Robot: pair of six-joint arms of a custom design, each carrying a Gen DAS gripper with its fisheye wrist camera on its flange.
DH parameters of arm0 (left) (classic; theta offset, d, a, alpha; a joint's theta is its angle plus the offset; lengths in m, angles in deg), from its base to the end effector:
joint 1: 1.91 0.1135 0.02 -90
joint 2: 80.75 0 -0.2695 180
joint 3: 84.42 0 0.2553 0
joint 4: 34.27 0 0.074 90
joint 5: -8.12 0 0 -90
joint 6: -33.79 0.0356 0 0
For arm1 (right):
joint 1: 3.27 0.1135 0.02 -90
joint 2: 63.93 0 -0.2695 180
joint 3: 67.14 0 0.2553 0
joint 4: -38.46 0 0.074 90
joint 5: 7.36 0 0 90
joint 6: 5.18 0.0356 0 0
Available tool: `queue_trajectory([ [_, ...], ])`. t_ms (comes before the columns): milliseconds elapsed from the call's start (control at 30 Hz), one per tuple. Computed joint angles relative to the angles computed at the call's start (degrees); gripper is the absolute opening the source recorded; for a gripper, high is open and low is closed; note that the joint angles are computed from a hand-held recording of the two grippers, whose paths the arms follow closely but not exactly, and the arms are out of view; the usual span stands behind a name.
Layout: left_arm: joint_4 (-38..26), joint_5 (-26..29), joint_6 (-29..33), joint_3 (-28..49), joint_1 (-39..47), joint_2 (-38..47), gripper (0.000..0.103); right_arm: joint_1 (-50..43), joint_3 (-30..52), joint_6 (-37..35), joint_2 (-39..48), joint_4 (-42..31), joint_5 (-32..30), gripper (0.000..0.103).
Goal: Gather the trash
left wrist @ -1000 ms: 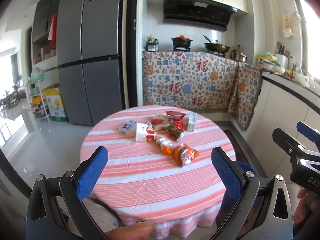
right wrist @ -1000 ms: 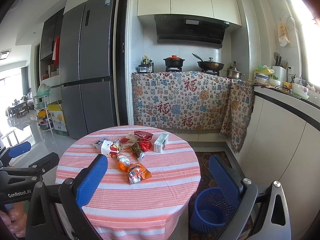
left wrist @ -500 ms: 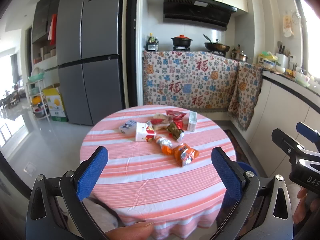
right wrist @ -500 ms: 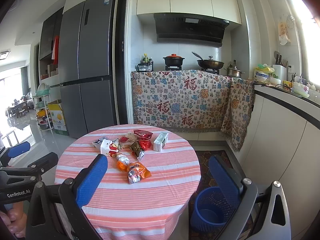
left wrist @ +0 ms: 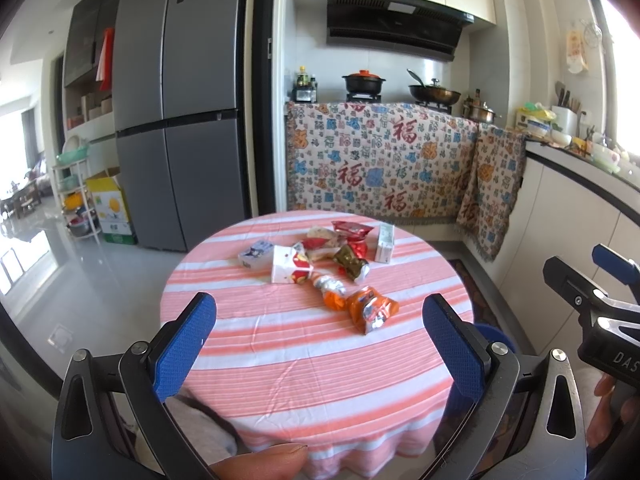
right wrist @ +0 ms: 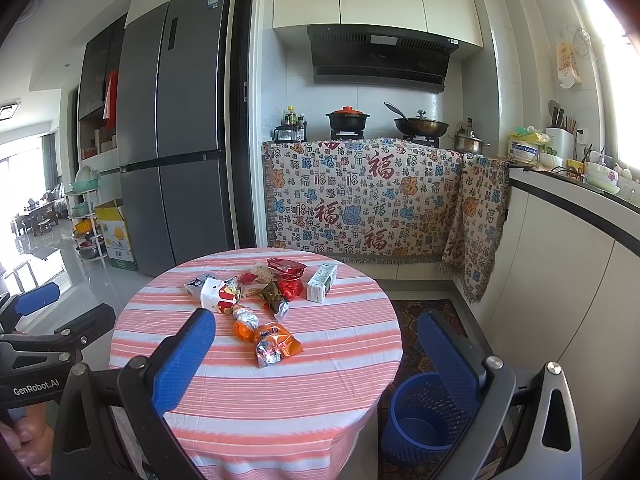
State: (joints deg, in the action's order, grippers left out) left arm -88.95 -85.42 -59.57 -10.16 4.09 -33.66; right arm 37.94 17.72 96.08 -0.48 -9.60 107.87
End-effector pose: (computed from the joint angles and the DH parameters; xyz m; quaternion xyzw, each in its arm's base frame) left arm 0.1597 0.0190 0.3769 -0.0857 0.8504 0.0383 0.5177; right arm 0.1846 0.1415 0.4001 -0.1038 0.8319 0.0598 0.5418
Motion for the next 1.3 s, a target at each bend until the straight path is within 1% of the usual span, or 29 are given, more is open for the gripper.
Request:
queue_trajectory([
  [433, 0.49, 0.18, -0.01, -0.65, 0.37, 0.02, 0.103, -0.74, -0.15, -0.16, 0.17, 0.29, -0.75, 0.103],
  [633, 1.55, 1.85, 0.78, -1.28, 3.69, 1.55, 0.103, -1.15, -0.93, -0.03, 0.31, 0.91, -1.17, 0.103],
  [867, 3.18, 3.64, 1.65, -2.45, 6.69, 3.9, 0.103, -2.38, -1.68, 0.11, 2.34, 1.95, -3.46, 0.103],
  [1033, 5.23, 5.1, 2.06, -3.6, 8.29, 6.73, 0.103, -4.11, -2.7, -0.35, 4.32, 3.69, -6.57, 0.103],
  [1167, 7.72, 4.11, 1.88, -5.01, 8.03, 9.37, 0.103, -5.79, -4.52, -1.05, 6.39, 6.48, -9.88, 0.103],
  [1267, 9.37, 4.3, 1.84, -5.82, 8.73, 11.99, 0.103, -7.54, -6.48, -1.97, 8.56, 9.76, -13.96, 0.103],
  [1300, 10.03, 4.28, 1.77, -6.13, 8.9, 12.92, 0.103, -8.48, -7.24, -2.36, 9.84, 11.13, -16.18, 0.103],
])
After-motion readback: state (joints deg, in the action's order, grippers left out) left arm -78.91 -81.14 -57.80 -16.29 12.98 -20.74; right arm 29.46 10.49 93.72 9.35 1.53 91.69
